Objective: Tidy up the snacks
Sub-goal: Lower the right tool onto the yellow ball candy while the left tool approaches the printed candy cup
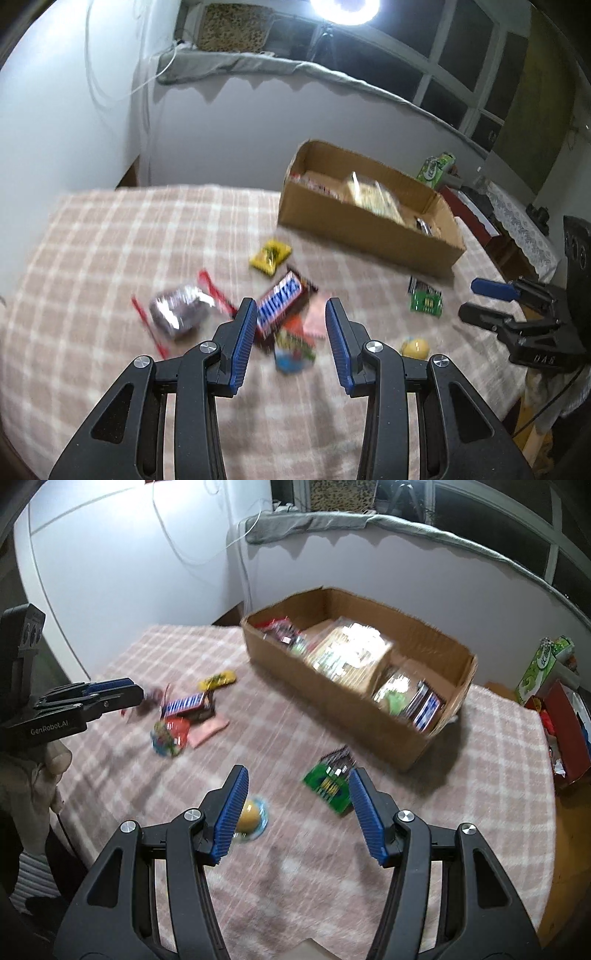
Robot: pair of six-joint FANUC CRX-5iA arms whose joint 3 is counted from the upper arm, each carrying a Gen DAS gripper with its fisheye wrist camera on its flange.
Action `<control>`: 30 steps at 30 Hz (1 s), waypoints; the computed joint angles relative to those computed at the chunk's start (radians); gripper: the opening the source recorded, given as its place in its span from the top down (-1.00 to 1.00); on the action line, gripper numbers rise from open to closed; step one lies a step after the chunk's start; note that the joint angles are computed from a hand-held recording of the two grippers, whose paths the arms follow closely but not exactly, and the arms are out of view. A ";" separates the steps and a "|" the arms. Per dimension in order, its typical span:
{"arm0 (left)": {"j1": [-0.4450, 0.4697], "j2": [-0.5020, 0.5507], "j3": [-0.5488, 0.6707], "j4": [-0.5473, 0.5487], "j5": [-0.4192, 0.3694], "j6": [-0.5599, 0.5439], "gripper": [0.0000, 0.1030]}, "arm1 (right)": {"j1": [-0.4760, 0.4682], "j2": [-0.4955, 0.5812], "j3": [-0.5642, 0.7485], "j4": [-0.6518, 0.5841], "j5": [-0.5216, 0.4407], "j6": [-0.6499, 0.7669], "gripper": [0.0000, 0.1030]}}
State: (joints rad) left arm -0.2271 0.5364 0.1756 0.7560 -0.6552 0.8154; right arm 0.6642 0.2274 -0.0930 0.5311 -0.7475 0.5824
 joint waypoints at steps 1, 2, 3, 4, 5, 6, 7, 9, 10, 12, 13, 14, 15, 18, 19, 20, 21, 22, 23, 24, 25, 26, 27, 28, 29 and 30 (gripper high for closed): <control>-0.002 -0.003 -0.017 0.007 0.003 0.000 0.28 | 0.003 0.001 -0.003 -0.003 0.002 -0.005 -0.15; -0.004 -0.008 -0.032 0.006 0.013 0.005 0.28 | 0.008 0.003 -0.009 -0.011 0.008 -0.012 -0.15; -0.006 -0.011 -0.045 0.004 0.026 0.015 0.28 | 0.011 0.003 -0.014 -0.018 0.015 -0.019 -0.15; -0.007 -0.011 -0.051 0.000 0.030 0.025 0.28 | 0.013 0.003 -0.021 -0.026 0.024 -0.028 -0.15; -0.007 -0.009 -0.051 -0.006 0.031 0.035 0.28 | 0.016 0.004 -0.028 -0.032 0.034 -0.038 -0.16; -0.008 -0.007 -0.049 -0.022 0.034 0.049 0.28 | 0.020 0.007 -0.032 -0.036 0.038 -0.046 -0.15; -0.008 -0.006 -0.046 -0.041 0.037 0.064 0.28 | 0.022 0.011 -0.034 -0.035 0.038 -0.052 -0.16; -0.006 0.003 -0.032 -0.057 0.029 0.080 0.28 | 0.029 0.021 -0.036 -0.025 0.033 -0.061 -0.15; -0.006 0.007 -0.025 -0.063 0.023 0.088 0.28 | 0.032 0.027 -0.032 -0.027 0.030 -0.057 -0.15; -0.004 0.013 -0.017 -0.059 0.015 0.090 0.28 | 0.035 0.039 -0.023 -0.031 0.026 -0.046 -0.15; -0.005 0.017 -0.012 -0.062 0.010 0.094 0.28 | 0.036 0.043 -0.020 -0.031 0.024 -0.042 -0.15; -0.005 0.021 -0.007 -0.066 0.005 0.097 0.28 | 0.036 0.050 -0.014 -0.035 0.024 -0.035 -0.15; -0.006 0.024 -0.003 -0.069 0.001 0.097 0.28 | 0.035 0.055 -0.008 -0.042 0.026 -0.026 -0.15; -0.007 0.038 0.013 -0.073 -0.014 0.105 0.28 | 0.032 0.071 0.014 -0.068 0.024 0.002 -0.15; -0.007 0.042 0.018 -0.074 -0.017 0.108 0.28 | 0.031 0.076 0.019 -0.074 0.024 0.009 -0.15; -0.007 0.048 0.026 -0.079 -0.021 0.115 0.28 | 0.030 0.081 0.026 -0.082 0.023 0.019 -0.15; -0.007 0.055 0.035 -0.085 -0.026 0.122 0.28 | 0.030 0.086 0.031 -0.086 0.022 0.025 -0.15; -0.007 0.062 0.044 -0.092 -0.033 0.129 0.28 | 0.030 0.089 0.034 -0.089 0.022 0.029 -0.13; -0.007 0.070 0.054 -0.098 -0.041 0.136 0.28 | 0.030 0.094 0.040 -0.095 0.020 0.038 -0.06; -0.007 0.074 0.060 -0.102 -0.044 0.141 0.29 | 0.029 0.098 0.045 -0.103 0.019 0.047 -0.05; -0.008 0.074 0.054 -0.093 -0.036 0.129 0.29 | 0.029 0.101 0.046 -0.099 0.020 0.045 -0.05; -0.009 0.075 0.055 -0.092 -0.035 0.128 0.29 | 0.030 0.102 0.047 -0.097 0.019 0.046 -0.04; -0.009 0.077 0.059 -0.093 -0.036 0.128 0.29 | 0.030 0.103 0.048 -0.097 0.018 0.048 -0.02; -0.009 0.078 0.060 -0.093 -0.035 0.125 0.29 | 0.030 0.103 0.049 -0.099 0.021 0.051 0.04; -0.010 0.076 0.057 -0.093 -0.031 0.123 0.29 | 0.029 0.103 0.048 -0.100 0.024 0.053 0.13; -0.012 0.073 0.051 -0.094 -0.022 0.118 0.33 | 0.029 0.103 0.050 -0.101 0.025 0.054 0.15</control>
